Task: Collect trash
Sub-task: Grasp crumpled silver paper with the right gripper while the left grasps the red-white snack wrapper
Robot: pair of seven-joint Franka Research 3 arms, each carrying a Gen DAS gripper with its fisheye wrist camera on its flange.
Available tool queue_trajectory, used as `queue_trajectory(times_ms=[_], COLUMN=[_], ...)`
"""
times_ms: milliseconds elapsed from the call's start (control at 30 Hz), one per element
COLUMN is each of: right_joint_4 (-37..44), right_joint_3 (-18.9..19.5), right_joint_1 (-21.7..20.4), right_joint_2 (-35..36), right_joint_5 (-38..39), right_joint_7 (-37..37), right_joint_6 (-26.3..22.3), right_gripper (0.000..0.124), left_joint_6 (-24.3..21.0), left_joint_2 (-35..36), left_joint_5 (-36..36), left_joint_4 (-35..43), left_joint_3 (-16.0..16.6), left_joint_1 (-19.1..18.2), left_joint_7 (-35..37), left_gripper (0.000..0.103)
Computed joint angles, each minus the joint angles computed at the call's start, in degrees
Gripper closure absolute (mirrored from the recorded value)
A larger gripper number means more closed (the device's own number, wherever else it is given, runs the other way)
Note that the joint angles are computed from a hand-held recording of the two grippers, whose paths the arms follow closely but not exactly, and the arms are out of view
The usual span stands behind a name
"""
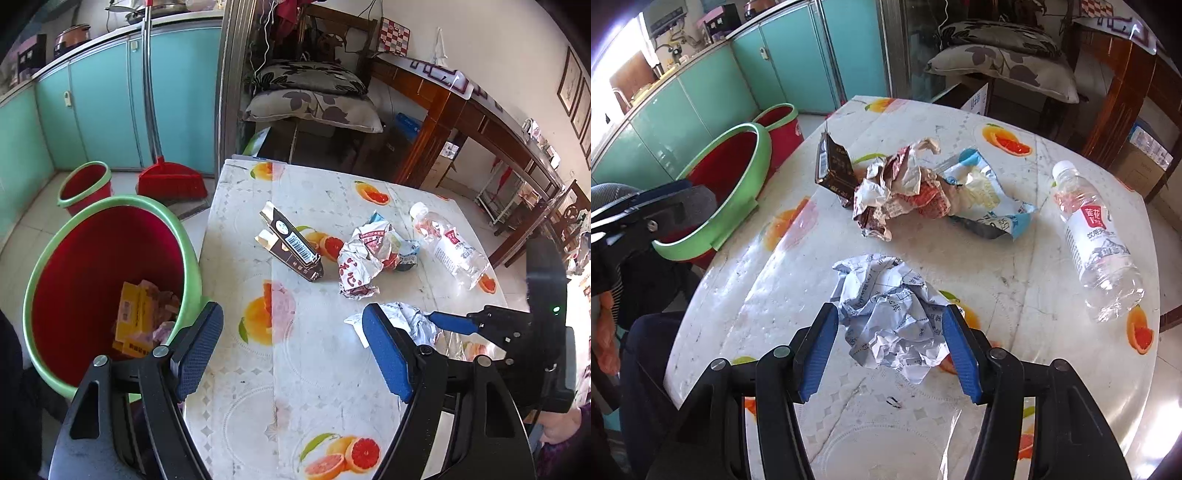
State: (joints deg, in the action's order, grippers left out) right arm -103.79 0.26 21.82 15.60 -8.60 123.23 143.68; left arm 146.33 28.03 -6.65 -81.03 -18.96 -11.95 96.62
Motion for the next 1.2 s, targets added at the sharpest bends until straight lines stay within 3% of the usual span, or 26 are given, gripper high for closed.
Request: queue_trajectory(times_ms=[67, 133, 200, 367, 500, 667, 967, 1200], right_joint_4=[-0.2, -0.3, -2.6, -8.8, -13.5, -18.1, -21.8, -19.0], right_joint_3=[-1.2, -1.7, -0.9, -1.1, -0.8, 1.1, 3.6, 4.3], right_joint_1=[1.4, 2.1, 0.7, -0.3, -1.0, -3.9, -8.0, -7.7], right_joint_2=[0.2, -0.1, -1.5, -6.0, -10.5, -15.5, -18.0, -17.2], right_joint_5=[-3.9, -6.9, -4.6, -5.0, -10.3, -15.0, -15.1, -18.6], right_joint_7=[3.2, 5.0, 4.2, 8.8, 15.4, 21.6, 25.0, 28.3], right_joint_6=[0.0, -0.9, 2.2, 6.1, 6.7, 6.6, 9.1, 3.3], right_gripper=[0.067, 0.085, 0.101, 0.104, 0.104, 0.104, 0.104, 0.104], left_joint_6=[0.3, 0.4, 0.4, -0.3, -0.8, -3.7, -11.1, -13.3], left_joint_2=[-0.3, -0.5, -0.2, 1.8, 4.6, 10.5, 20.1, 22.7], left_joint_5=[0.3, 0.4, 1.3, 3.1, 4.9, 7.2, 9.5, 9.2], left_joint_4=[-0.4, -0.5, 0.0, 2.9, 6.6, 14.7, 29.1, 32.7], left_joint_3=[0.0, 0.0, 0.4, 0.5, 0.6, 1.2, 2.6, 3.4], left_joint_1=[-0.2, -0.3, -0.9, -2.5, -4.3, -7.1, -11.3, -12.6], left_joint_7=[-0.1, 0.1, -0.6, -1.4, -1.6, -1.7, 0.1, 0.1], left_gripper=[0.025, 0.026, 0.025, 0.025, 0.025, 0.025, 0.025, 0.026])
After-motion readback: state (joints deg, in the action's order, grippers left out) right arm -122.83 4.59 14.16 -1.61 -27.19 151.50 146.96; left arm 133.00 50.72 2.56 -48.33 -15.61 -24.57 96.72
